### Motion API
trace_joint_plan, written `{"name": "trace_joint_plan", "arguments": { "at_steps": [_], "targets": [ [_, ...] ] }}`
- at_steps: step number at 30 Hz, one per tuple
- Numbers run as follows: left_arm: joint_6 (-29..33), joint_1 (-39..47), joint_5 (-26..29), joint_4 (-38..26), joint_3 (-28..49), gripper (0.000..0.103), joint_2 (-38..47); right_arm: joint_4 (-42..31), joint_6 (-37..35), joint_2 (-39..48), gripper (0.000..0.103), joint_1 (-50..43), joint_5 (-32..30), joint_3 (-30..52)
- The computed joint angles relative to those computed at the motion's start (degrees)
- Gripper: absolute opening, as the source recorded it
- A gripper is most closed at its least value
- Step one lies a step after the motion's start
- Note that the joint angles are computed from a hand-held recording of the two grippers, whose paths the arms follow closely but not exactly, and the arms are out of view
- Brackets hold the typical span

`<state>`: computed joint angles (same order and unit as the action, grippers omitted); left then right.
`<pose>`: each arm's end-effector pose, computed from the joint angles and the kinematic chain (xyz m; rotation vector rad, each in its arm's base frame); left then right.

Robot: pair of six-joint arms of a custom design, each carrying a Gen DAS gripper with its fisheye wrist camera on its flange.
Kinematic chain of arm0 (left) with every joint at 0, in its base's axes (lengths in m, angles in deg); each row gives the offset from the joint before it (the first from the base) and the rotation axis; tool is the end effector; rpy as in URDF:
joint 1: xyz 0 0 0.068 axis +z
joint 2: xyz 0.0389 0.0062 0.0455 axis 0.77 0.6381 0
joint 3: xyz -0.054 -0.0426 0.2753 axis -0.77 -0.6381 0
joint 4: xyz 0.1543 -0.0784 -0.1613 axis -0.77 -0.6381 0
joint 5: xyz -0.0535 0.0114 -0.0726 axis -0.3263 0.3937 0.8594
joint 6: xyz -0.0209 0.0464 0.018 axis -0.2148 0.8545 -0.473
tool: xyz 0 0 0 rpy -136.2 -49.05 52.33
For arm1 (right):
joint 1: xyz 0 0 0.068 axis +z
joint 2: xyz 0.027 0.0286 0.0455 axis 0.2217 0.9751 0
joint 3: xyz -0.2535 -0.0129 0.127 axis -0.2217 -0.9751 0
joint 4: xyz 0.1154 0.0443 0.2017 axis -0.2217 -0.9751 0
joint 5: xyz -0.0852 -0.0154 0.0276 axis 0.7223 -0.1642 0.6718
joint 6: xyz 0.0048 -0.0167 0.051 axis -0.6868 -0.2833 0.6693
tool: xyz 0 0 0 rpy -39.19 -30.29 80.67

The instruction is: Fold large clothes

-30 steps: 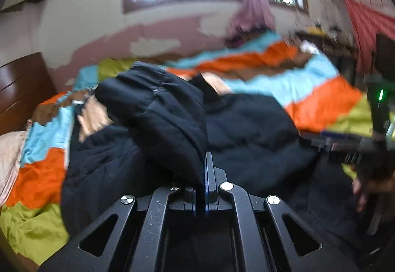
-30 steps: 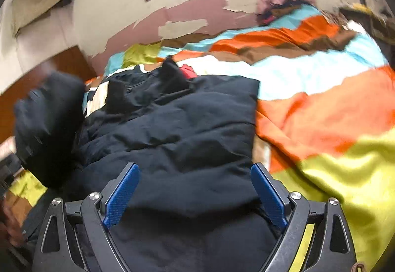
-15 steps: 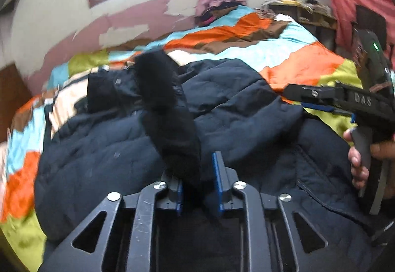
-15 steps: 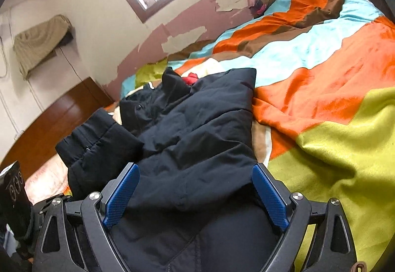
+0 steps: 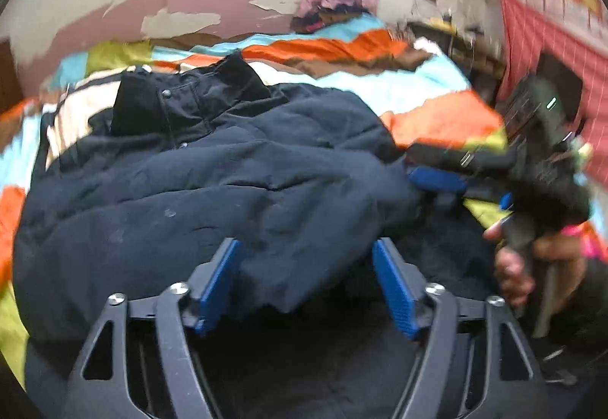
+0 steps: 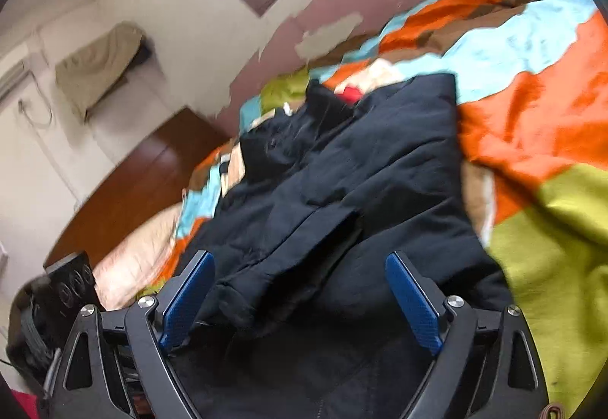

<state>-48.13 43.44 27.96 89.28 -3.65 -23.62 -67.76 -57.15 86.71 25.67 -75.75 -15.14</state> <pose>0.1945 -0.0271 0.1973 0.1019 2.2717 -0.2158 0.3701 0.1126 0.1641 -0.4539 2.1686 1.2447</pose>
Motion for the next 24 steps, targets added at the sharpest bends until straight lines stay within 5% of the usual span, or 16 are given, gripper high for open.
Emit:
{"name": "trace_joint_plan", "arguments": {
  "at_steps": [5,10,12,14,16,20,24],
  "targets": [
    [-2.36,12.17,10.64,-10.63,2.51,0.076,-6.65,-13.21,-2.40,2.51,0.082,3.48,4.35,8.18],
    [-0.49,33.12,25.63,-22.84,5.19,0.082,-10.54,-19.27,-2.45,4.11,0.050,6.14,9.32,12.19],
    [4.38,41.75,29.36,-29.27,7.24,0.083,-11.32,-21.00,-2.46,4.33,0.046,7.02,10.04,13.03],
    [10.15,49.07,30.42,-34.58,9.28,0.083,-11.53,-22.31,-3.09,3.72,0.036,7.89,12.47,13.26],
    [15.38,55.06,29.05,-38.53,11.22,0.083,-11.55,-23.27,-4.22,2.79,0.011,8.66,15.65,13.54],
    [19.57,62.49,27.43,-40.82,13.53,0.083,-9.42,-24.31,-5.55,-0.85,0.006,8.46,17.21,13.62],
    [17.20,63.38,26.65,-38.53,14.68,0.083,-6.74,-24.45,-7.72,-6.24,0.005,8.52,22.20,13.26]
  ]
}}
